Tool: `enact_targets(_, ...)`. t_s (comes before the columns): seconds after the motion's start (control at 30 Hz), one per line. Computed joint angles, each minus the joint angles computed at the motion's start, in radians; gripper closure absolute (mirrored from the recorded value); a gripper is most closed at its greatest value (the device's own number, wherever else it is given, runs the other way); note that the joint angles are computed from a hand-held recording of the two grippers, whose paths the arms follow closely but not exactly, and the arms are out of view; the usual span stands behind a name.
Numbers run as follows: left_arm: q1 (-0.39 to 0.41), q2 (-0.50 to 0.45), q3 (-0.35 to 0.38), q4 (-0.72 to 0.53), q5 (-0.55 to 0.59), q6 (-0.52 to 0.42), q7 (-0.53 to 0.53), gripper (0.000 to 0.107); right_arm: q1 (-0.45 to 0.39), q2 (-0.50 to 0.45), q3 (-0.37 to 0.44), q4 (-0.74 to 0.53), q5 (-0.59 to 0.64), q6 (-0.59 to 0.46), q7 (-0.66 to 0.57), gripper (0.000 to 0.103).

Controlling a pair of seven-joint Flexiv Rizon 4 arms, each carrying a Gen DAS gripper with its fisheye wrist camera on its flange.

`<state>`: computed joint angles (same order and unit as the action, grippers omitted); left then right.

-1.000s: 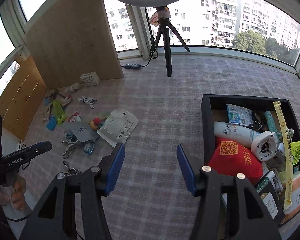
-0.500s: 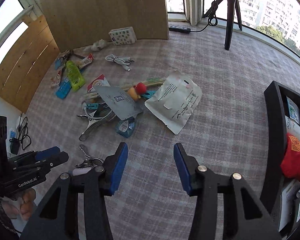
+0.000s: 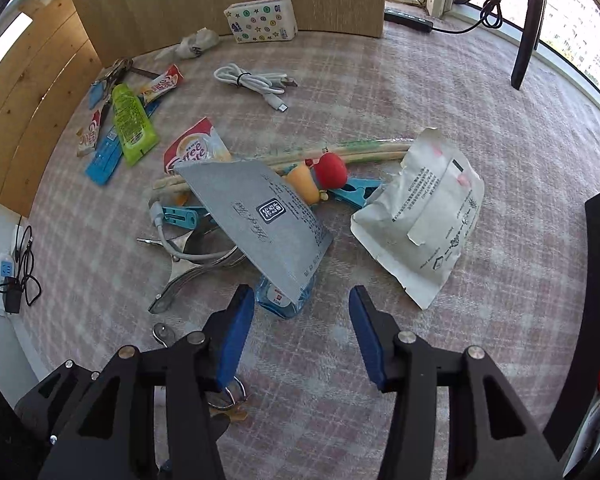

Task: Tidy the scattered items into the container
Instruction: 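Grasp the silver metal clip with the left gripper while the right grasps the blue eye-drop bottle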

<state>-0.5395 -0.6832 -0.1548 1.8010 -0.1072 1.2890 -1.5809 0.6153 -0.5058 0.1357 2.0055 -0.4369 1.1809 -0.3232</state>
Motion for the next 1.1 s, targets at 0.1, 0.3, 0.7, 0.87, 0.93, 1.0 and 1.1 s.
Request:
enact_targets(0.1, -0.022, -0.017, 0.021, -0.024, 0.011, -0.003, -0.018, 0.048, -0.005, -0.024, 0.005, -0.031, 0.011, -0.027, -0.016, 0.054)
enact_targets(0.3, -0.037, -0.037, 0.031, -0.042, 0.033, 0.004, -0.036, 0.047, -0.013, -0.070, 0.027, -0.098, 0.050, -0.116, -0.059, 0.054)
enact_targets(0.7, -0.001, -0.017, 0.010, 0.017, 0.027, 0.091, -0.022, 0.049, -0.016, -0.053, 0.011, -0.057, 0.032, -0.092, -0.059, 0.073)
enact_targets(0.87, 0.020, 0.001, -0.012, 0.052, -0.002, 0.140, -0.022, 0.049, -0.027, -0.021, 0.014, 0.011, 0.052, -0.019, -0.039, 0.073)
enact_targets(0.93, 0.012, 0.007, -0.002, 0.060, -0.005, 0.156, -0.032, 0.049, -0.030, -0.005, 0.015, 0.043, 0.058, 0.017, -0.033, 0.073)
enact_targets(1.0, 0.026, 0.017, -0.012, 0.072, -0.014, 0.166, -0.030, 0.049, -0.023, 0.017, 0.005, 0.084, 0.049, 0.054, -0.017, 0.073)
enact_targets(1.1, 0.020, 0.029, -0.005, 0.078, -0.017, 0.174, -0.036, 0.049, -0.018, 0.050, -0.011, 0.146, 0.040, 0.113, 0.015, 0.073)
